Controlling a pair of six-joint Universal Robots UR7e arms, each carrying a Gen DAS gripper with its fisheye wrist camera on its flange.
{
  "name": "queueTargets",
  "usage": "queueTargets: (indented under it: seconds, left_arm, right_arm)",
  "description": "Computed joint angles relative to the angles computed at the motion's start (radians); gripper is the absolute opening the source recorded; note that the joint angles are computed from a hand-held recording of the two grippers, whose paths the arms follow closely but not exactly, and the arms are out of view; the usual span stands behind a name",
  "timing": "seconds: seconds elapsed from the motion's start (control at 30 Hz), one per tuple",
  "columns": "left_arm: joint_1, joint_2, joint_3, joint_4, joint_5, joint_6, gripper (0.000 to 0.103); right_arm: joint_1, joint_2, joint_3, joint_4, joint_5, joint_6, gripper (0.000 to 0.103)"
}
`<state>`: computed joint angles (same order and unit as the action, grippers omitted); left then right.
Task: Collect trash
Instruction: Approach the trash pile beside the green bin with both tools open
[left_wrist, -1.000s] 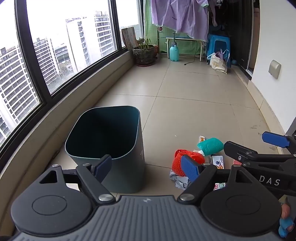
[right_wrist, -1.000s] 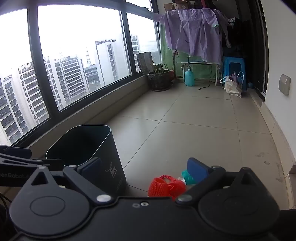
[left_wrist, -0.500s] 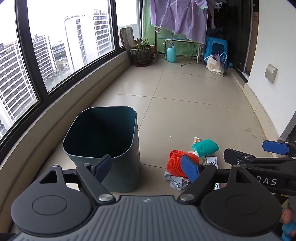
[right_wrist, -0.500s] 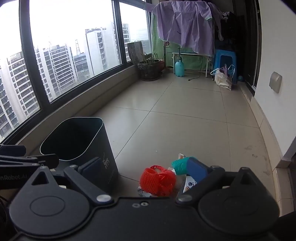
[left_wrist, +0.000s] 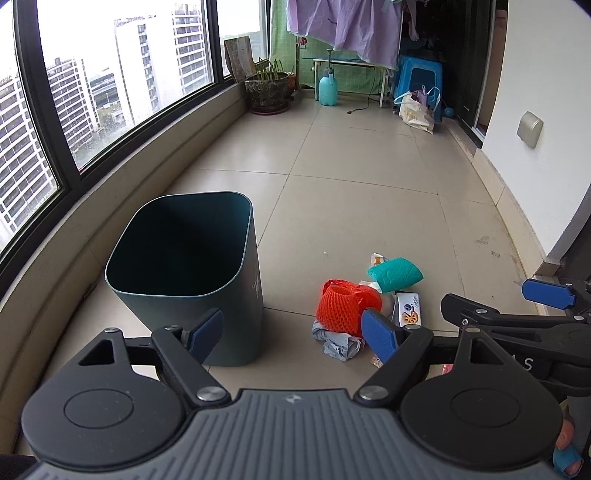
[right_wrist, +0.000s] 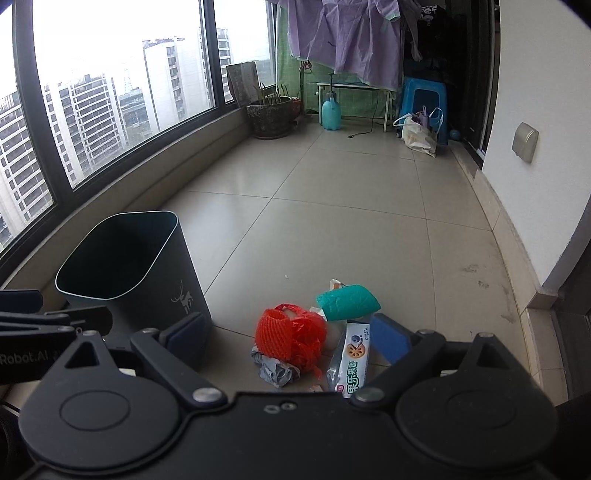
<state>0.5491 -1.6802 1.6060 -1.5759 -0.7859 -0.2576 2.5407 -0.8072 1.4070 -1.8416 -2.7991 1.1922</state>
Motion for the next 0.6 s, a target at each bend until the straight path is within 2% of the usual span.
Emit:
queueTargets:
  seconds: [0.23,0.6]
  left_arm:
    - [-0.004,0.009,0.0,0.033,0.011,-0.023,0.082]
    - [-0.001,0.025,-0.01,0.052,0.01,-0.027,0.082]
  right_arm:
    - [0.003,-0.001,-0.034,0.102,0.033,0.069,0.095]
    - [0.006,-0.025,-0.005,0.062,0.058,0.062,0.095]
